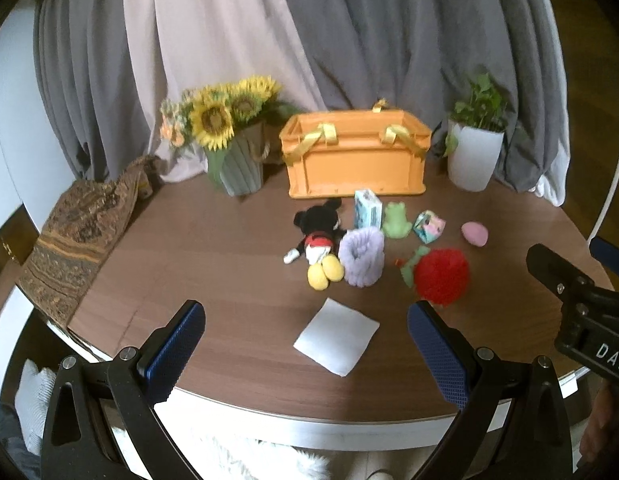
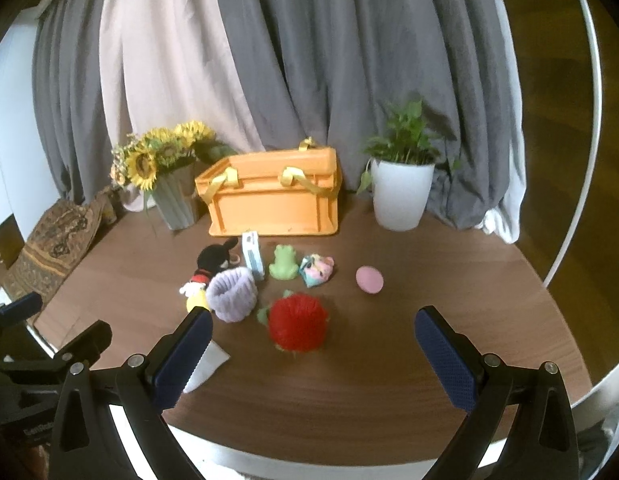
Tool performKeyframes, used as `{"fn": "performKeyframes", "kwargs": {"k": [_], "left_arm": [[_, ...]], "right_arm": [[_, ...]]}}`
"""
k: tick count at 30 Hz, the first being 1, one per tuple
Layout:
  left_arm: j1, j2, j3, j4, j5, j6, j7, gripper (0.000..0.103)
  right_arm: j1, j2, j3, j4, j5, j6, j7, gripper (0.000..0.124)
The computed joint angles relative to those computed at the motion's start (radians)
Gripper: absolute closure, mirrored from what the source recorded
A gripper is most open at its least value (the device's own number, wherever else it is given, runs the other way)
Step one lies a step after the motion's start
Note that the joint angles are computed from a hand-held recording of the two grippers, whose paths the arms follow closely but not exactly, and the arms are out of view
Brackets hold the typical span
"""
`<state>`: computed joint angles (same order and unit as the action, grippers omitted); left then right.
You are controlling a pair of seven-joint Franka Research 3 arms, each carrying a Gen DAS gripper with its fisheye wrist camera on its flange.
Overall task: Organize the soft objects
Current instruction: 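Grasp the white square cloth with the left gripper while the right gripper grasps the red pompom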
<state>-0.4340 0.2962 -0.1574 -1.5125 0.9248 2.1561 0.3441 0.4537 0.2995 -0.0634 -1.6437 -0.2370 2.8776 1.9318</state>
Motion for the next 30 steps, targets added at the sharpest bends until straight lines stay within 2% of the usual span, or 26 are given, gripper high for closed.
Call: {"fn": "performKeyframes", "kwargs": {"k": [5,11,19,21,24,30], "left_arm": [[0.035,0.027,0.007,-0.024,-0.054,0.083,0.021,0.001],[0.072,0.076,0.022,-0.034,-0.105,0.192,0.087,0.013],[0.128,0.163,0.026,-0.007,-0.253,0.315,0.284,0.031],[0.136,0.18,0.025,0.001,-0.296,0.332,0.326,0.038],[0.146,0.203,0.018,0.011,-0.363,0.344,0.391,0.04],[0.134,0.231,0.032,0.036,-0.429,0.32,0.41,0.048]], "right_arm": [[-0.025,0.085,0.032,0.09,0.073,-0.059,-0.064,0.021],[-0.008,0.182,0.024,0.191,0.11,-0.116,-0.107,0.021],[0.023,0.353,-0.007,0.408,0.119,-0.243,-0.078,0.022],[0.029,0.387,-0.016,0.452,0.116,-0.27,-0.062,0.022],[0.027,0.431,-0.015,0.508,0.124,-0.307,-0.053,0.026],[0.011,0.519,0.005,0.639,0.136,-0.388,-0.117,0.03]]}}
